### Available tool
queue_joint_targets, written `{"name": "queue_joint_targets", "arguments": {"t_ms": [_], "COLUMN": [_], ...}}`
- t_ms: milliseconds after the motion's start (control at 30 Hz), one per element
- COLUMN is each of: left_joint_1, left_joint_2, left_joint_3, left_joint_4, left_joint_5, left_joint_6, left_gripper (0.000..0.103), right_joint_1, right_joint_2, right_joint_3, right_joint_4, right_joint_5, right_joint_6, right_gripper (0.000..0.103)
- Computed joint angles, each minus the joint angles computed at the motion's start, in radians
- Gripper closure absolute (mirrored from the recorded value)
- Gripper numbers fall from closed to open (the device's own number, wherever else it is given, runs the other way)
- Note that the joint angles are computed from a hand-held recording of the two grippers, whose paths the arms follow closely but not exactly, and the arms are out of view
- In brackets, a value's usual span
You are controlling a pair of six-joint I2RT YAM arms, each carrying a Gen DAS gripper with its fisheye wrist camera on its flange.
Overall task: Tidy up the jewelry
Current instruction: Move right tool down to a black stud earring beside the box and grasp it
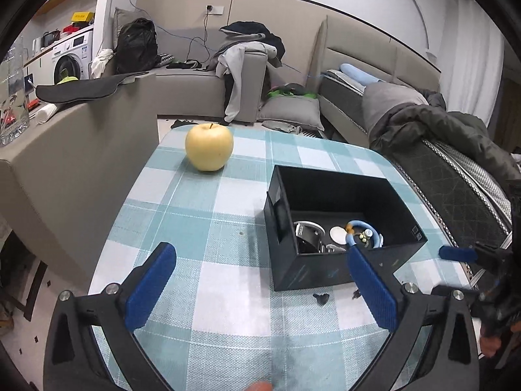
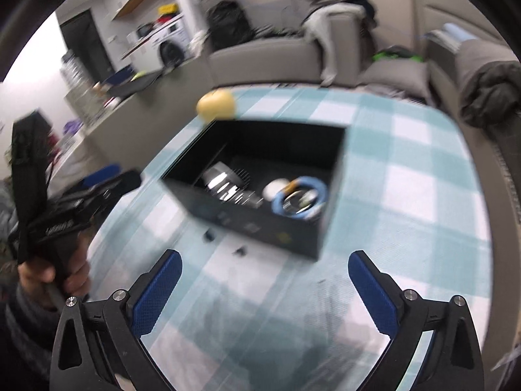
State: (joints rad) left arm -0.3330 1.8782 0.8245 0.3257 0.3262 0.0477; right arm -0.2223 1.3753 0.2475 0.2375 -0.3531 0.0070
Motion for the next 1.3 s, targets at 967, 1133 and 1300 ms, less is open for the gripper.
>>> {"name": "queue_joint_targets", "arguments": {"t_ms": [967,1133,1300], "left_joint_1": [0.018,0.01,-0.002], "left_joint_2": [0.029,0.029,0.041], "left_joint_3": [-0.018,-0.016,-0.011], "left_joint_4": [-0.011,-0.017,-0.021], "left_joint_5": [-0.018,-0.022,-0.038], "left_joint_6": [0.1,0.106,0.112], "left_gripper": [0.001,0.001,0.001], "right_joint_1": [0.272,0.296,0.32], "right_joint_2": [0.39,0.397,0.408], "right_joint_3": [0.164,0.156,0.155], "right_joint_4": [0.123,0.151,0.174], "right_joint_5": [0.21,0.246,0.296], "right_joint_6": [-0.014,-0.011,-0.021], "right_gripper": [0.083,0.084,0.093]}}
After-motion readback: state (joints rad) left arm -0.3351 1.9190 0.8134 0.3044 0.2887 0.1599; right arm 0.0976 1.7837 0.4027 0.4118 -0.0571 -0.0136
